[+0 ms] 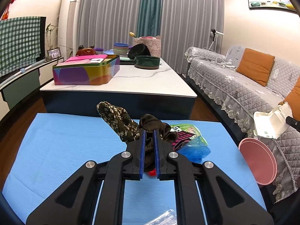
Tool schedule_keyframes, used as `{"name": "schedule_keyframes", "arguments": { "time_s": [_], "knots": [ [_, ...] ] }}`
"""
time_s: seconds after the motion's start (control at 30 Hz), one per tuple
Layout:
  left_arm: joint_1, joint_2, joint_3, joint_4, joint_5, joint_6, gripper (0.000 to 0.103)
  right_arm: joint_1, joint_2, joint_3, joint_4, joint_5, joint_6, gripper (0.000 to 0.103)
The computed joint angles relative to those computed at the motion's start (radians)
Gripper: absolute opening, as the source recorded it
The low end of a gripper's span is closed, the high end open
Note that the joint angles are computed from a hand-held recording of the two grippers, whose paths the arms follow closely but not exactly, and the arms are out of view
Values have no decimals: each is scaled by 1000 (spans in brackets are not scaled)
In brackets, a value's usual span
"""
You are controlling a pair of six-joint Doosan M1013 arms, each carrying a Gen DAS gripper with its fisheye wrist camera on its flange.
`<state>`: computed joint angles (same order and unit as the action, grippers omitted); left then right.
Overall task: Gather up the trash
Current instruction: 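Carry the scrunchie and wipes pack in both grippers over the pink bucket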
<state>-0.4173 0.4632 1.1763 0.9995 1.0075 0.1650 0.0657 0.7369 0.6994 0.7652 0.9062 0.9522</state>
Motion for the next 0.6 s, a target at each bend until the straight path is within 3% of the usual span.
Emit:
{"name": "schedule_keyframes", "arguments": {
  "time_s": [0.6],
  "knots": [
    [-18,40,-65,-7,-51,61,9,-33,-11,21,-27,-53,46,9]
  ]
}}
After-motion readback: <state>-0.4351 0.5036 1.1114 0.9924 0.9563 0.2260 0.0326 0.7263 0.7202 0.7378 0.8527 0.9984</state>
